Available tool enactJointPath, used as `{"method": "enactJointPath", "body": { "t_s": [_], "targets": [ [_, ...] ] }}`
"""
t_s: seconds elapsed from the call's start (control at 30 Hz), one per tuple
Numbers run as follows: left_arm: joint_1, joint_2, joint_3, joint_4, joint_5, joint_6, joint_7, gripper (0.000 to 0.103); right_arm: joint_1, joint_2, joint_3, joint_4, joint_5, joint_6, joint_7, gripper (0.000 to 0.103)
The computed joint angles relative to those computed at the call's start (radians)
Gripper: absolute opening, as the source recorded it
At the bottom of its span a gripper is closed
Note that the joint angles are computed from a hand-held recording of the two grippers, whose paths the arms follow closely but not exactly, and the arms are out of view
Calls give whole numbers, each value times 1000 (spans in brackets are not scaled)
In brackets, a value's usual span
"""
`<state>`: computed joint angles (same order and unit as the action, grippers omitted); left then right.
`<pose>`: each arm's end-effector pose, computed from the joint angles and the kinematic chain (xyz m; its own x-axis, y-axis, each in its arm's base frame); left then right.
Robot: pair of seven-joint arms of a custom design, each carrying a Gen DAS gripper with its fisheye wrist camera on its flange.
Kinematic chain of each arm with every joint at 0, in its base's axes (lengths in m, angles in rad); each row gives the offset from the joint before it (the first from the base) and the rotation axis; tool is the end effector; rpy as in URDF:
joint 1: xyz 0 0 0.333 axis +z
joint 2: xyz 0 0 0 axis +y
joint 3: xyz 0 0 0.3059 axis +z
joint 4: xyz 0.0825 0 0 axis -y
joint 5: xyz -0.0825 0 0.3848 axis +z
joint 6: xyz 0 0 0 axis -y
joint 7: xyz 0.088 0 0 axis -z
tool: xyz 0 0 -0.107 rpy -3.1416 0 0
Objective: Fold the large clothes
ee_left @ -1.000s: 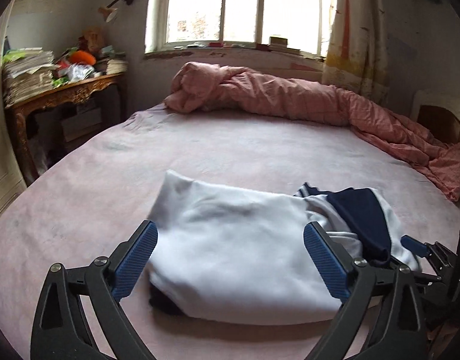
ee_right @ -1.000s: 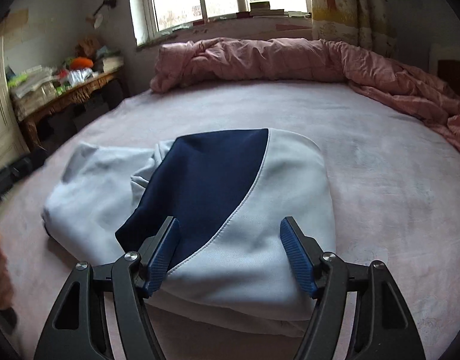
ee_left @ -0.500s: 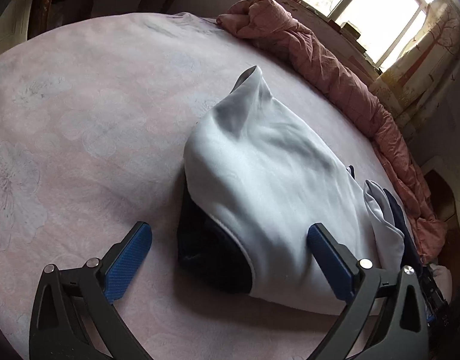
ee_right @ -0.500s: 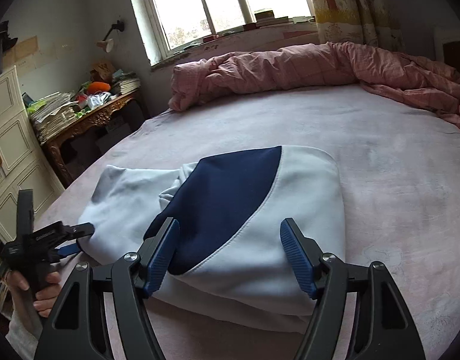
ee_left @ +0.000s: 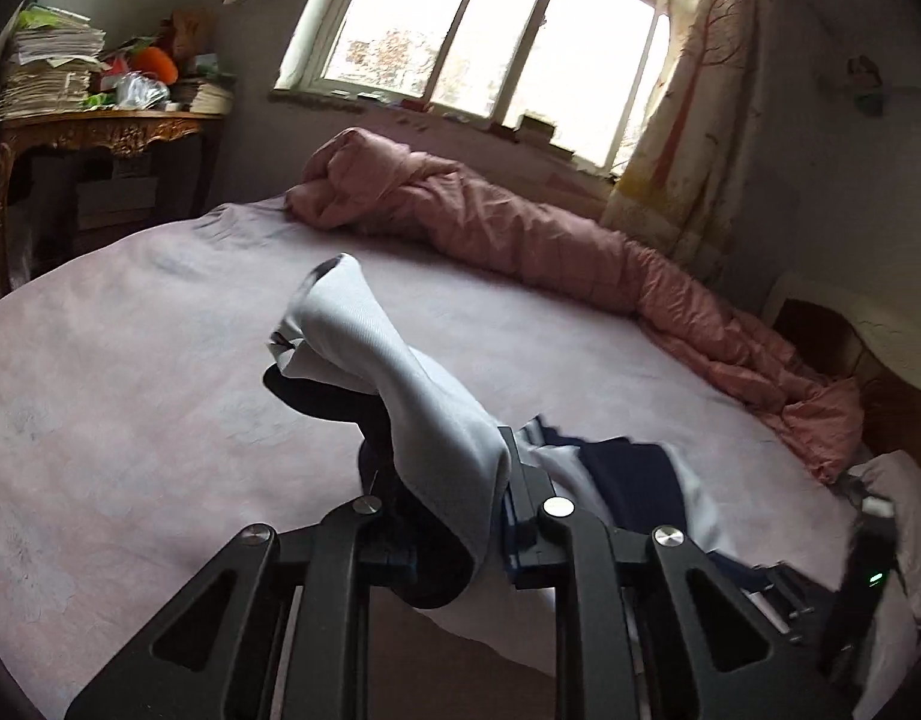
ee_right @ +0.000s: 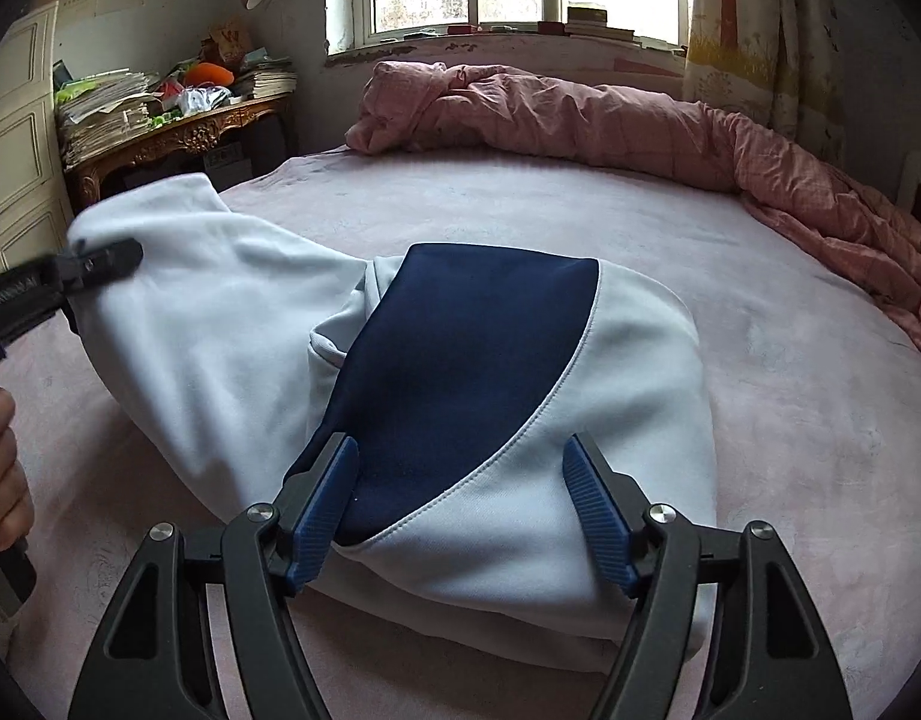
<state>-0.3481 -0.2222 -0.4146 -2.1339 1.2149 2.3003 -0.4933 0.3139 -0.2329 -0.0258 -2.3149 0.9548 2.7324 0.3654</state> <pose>0.3903 -0.3640 0.5372 0.3290 -0.8808 0.3405 -0.3050 -0.4404 -0.8444 0.5005 0.1152 0.4872 0.6640 -0.7476 -0.0098 -0.4891 -0.4244 -0.7621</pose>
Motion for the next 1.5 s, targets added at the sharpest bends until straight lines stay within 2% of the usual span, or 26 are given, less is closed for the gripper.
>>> {"method": "enactJointPath", "body": {
  "t_s": [0.1, 0.13, 0.23, 0.27, 0.33, 0.4, 0.47, 0.5, 0.53, 0.6, 0.67, 0.7, 0.8, 0.87, 0.9, 0.93, 0.97, 1.0, 1.07, 1.1, 1.2, 1.3, 1.33, 1.4, 1.43, 1.5],
  "targets": [
    [-13, 82, -16, 130, 58, 17, 57, 16, -16, -11, -10, 5, -20, -45, 33, 74],
    [-26, 124, -21, 182, 79, 10, 87, 16, -25, -11, -21, 20, -23, -86, 56, 74],
    [-87, 267, -21, 346, 140, -31, 203, 16, -76, -2, -88, 104, 34, -282, 139, 74],
    [-107, 316, -15, 398, 154, -20, 237, 16, -103, 11, -100, 133, 49, -306, 183, 74],
    [-133, 397, 3, 479, 155, 39, 295, 16, -158, 41, -108, 178, 72, -267, 263, 74],
    [-154, 489, 17, 565, 119, 99, 383, 16, -200, 73, -96, 201, 85, -110, 326, 74],
    [-161, 574, 28, 632, 72, 186, 444, 16, -242, 115, -66, 213, -42, 65, 463, 74],
    [-157, 615, 28, 659, 28, 234, 479, 16, -258, 134, -61, 220, -102, 102, 521, 74],
    [-153, 655, 26, 683, -19, 269, 510, 15, -266, 147, -67, 233, -116, 96, 541, 74],
    [-172, 726, 31, 731, -91, 250, 569, 13, -274, 162, -86, 264, -52, 2, 510, 74],
    [-225, 737, 73, 745, -53, 218, 574, 13, -279, 165, -94, 284, 40, -129, 425, 74],
    [-235, 727, 86, 740, -56, 218, 576, 13, -280, 158, -90, 280, 69, -164, 393, 74],
    [-231, 683, 112, 685, -105, 277, 550, 14, -281, 133, -92, 271, 168, -294, 278, 74],
    [-248, 660, 139, 654, -109, 295, 534, 16, -279, 114, -92, 255, 213, -335, 224, 74],
    [-257, 649, 147, 642, -118, 294, 545, 21, -277, 106, -92, 247, 224, -357, 201, 74],
    [-261, 634, 153, 619, -129, 312, 556, 26, -275, 104, -91, 245, 225, -379, 183, 74],
    [-259, 609, 159, 581, -138, 360, 553, 39, -272, 107, -86, 247, 219, -386, 176, 74],
    [-262, 571, 177, 522, -120, 420, 506, 49, -269, 108, -78, 243, 199, -379, 176, 72],
    [-291, 495, 211, 438, -63, 453, 404, 50, -260, 102, -58, 230, 136, -338, 200, 70],
    [-297, 461, 212, 405, -44, 441, 378, 50, -255, 101, -49, 223, 106, -309, 215, 70],
    [-308, 372, 183, 332, 23, 309, 311, 57, -242, 102, -49, 220, 86, -279, 244, 70],
    [-307, 304, 141, 286, 84, 126, 246, 65, -234, 81, -67, 208, 155, -283, 176, 70],
    [-300, 283, 130, 269, 94, 80, 215, 65, -230, 68, -71, 198, 184, -282, 142, 70],
    [-278, 261, 107, 259, 80, -3, 193, 74, -220, 43, -79, 178, 247, -277, 79, 70],
    [-266, 261, 95, 266, 62, -48, 201, 75, -216, 37, -86, 175, 274, -289, 54, 70],
    [-230, 265, 93, 275, 27, -67, 216, 75, -213, 37, -107, 183, 332, -366, 12, 68]
  ]
}}
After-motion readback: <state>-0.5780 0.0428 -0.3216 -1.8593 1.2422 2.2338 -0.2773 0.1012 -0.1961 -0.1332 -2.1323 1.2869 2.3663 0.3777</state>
